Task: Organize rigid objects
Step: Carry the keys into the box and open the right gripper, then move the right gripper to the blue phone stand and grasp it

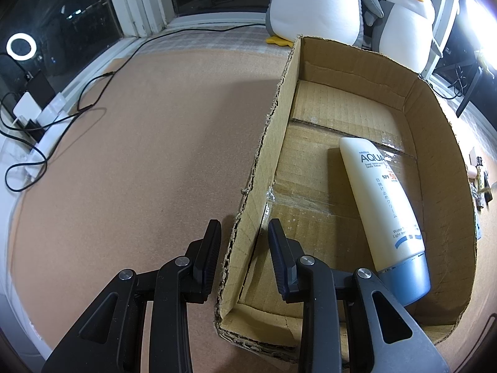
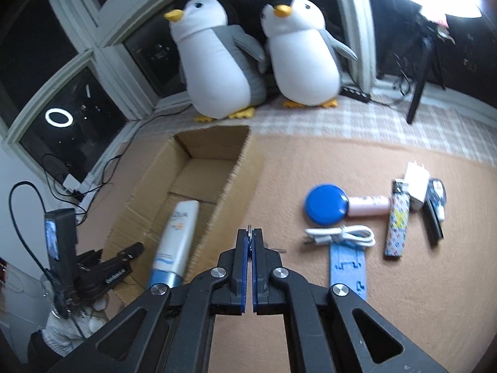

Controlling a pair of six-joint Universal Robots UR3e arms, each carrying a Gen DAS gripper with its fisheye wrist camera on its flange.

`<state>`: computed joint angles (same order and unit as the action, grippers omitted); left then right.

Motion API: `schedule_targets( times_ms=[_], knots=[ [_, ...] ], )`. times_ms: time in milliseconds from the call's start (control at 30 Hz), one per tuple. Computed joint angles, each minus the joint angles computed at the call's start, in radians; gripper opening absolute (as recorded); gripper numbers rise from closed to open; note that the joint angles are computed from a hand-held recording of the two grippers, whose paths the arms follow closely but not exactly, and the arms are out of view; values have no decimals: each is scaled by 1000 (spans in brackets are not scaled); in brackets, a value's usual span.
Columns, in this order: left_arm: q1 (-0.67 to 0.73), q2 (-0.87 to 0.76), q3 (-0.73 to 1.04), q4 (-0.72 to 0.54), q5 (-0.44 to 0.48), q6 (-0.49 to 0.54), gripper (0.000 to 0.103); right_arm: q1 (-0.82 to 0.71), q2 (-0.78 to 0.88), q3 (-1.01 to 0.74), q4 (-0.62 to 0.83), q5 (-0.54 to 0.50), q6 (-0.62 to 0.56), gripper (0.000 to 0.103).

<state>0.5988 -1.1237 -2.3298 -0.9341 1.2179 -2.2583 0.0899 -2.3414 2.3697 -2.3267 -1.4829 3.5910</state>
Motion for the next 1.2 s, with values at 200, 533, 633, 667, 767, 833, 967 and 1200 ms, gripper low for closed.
schedule_targets(
  times_ms=[200, 533, 633, 667, 767, 833, 967, 1200],
  knots=[
    [2, -6, 4, -3, -6, -1, 30, 127, 228, -149, -119, -48, 16, 2],
    [16, -2, 4, -17, -14, 14, 30, 262, 519, -346, -189, -136, -7, 2],
    [17, -1, 2, -17, -14, 14, 30, 265, 554, -365, -181, -135, -11, 2],
    [18, -1, 2, -18, -15, 16, 30, 263, 556, -363, -180, -134, -14, 2],
    [19, 0, 3, -19, -15, 16, 30, 261, 574, -367, -176, -129, -22, 2],
    [19, 0, 3, -19, -15, 16, 30, 262, 584, -370, -171, -128, -26, 2],
    [19, 0, 3, -19, -15, 17, 30, 264, 598, -382, -150, -124, -43, 4],
    [21, -2, 0, -15, -16, 19, 30, 324, 614, -400, -156, -208, -54, 62]
  ],
)
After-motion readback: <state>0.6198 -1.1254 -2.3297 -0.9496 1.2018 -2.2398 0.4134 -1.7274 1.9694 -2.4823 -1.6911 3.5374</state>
